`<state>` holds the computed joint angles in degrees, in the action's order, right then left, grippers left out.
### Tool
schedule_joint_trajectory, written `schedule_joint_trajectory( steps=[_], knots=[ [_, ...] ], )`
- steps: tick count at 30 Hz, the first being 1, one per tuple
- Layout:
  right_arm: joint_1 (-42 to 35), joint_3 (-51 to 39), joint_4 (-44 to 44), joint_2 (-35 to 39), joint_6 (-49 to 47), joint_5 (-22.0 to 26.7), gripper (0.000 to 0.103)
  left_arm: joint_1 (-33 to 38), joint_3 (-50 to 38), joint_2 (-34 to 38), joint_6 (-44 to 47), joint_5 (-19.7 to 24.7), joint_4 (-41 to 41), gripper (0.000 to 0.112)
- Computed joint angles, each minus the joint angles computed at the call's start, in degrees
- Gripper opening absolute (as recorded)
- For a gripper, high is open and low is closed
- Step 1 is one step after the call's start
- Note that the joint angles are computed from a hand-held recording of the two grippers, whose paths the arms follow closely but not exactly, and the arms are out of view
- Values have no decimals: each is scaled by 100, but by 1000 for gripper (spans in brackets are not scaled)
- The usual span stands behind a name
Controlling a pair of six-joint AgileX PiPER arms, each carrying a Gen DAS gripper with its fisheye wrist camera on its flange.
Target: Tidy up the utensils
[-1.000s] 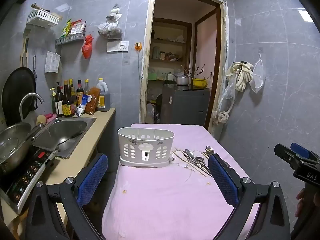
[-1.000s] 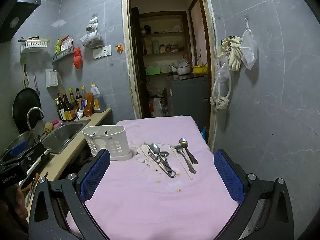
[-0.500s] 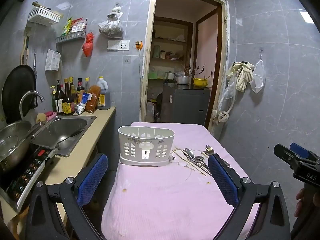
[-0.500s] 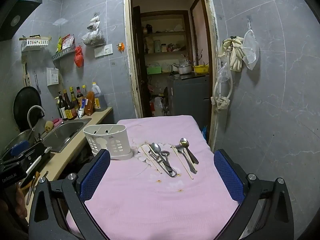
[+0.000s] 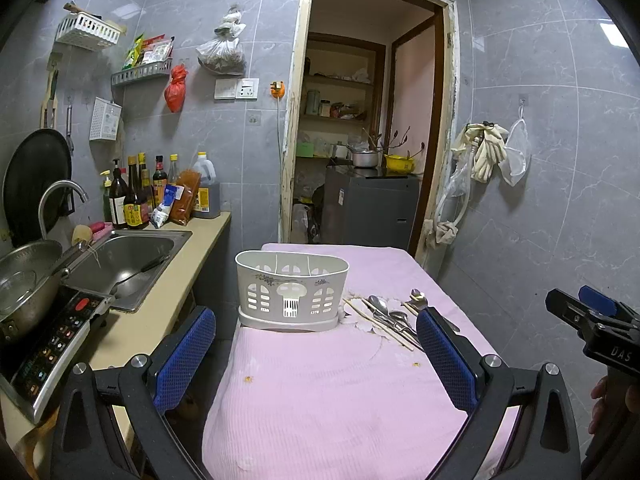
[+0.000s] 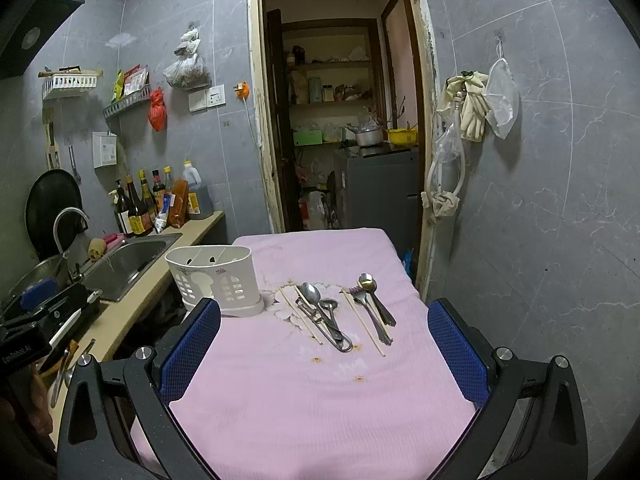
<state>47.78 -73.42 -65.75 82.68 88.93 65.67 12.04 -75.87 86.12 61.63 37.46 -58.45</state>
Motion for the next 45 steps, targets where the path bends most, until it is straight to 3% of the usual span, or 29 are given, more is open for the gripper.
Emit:
schedule_joint_trajectory(
  steps=[12,15,45],
  knots=[
    [320,438,-108,-273,324,222,102,-3,4,-4,-10,-3,12,101],
    [53,31,19,-51,-14,61,102,-2,-3,1,-22,6,20,101],
    [32,5,44,-35,-58,58,102,-1,-14,4,-52,21,43,101]
  ],
)
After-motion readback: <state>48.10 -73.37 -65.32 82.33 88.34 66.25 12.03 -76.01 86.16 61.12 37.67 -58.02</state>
